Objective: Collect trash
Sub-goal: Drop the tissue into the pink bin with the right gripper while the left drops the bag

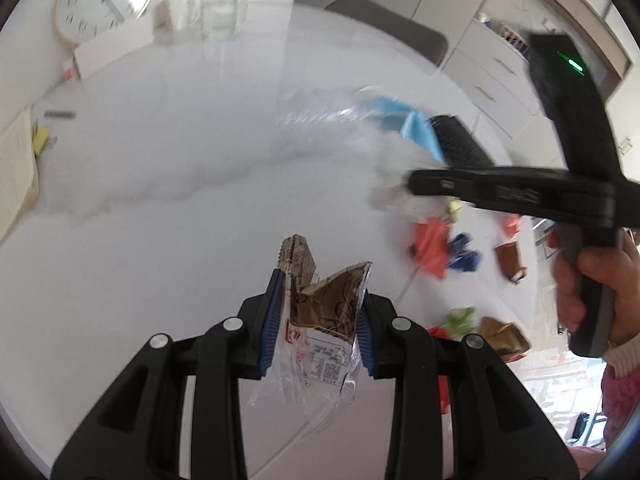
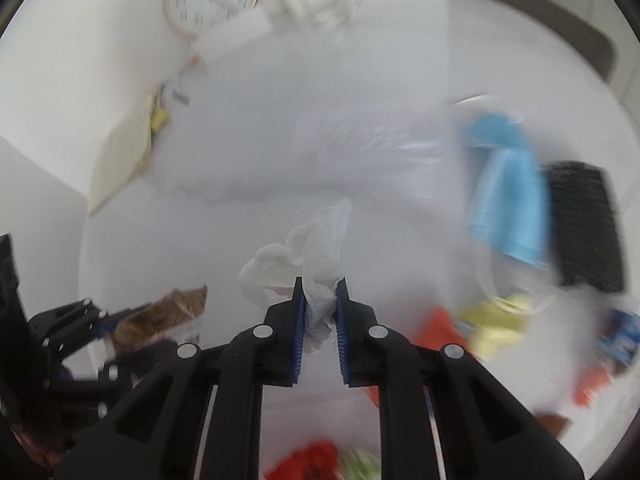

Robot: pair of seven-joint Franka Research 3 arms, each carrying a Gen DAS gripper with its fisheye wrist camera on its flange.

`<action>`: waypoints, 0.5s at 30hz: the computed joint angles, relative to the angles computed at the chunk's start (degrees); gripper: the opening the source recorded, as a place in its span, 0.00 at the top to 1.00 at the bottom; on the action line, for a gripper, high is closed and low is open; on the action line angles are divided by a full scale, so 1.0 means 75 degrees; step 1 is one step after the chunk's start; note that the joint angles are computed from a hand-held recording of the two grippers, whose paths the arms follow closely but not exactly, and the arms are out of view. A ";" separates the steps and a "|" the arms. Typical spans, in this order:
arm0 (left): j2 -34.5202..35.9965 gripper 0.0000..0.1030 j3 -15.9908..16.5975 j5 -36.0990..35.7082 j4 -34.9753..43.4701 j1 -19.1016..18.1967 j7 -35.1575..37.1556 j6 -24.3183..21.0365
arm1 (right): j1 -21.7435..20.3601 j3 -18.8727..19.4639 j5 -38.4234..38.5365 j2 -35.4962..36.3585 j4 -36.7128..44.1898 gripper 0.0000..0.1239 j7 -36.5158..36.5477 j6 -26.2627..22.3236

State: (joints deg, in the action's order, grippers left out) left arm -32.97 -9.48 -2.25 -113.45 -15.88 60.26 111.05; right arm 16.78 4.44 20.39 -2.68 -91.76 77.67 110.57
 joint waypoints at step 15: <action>0.3552 0.68 -0.1564 0.0376 0.4151 -0.1133 -0.0594 0.0255 | -0.2698 -0.1618 -0.1675 -0.2644 -0.3388 0.85 -0.0434 -0.0032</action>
State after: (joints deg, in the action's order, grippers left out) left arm -6.33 -21.21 0.57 -82.32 -24.38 55.81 112.96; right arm -3.46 -7.69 7.83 -22.51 -117.17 74.41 110.33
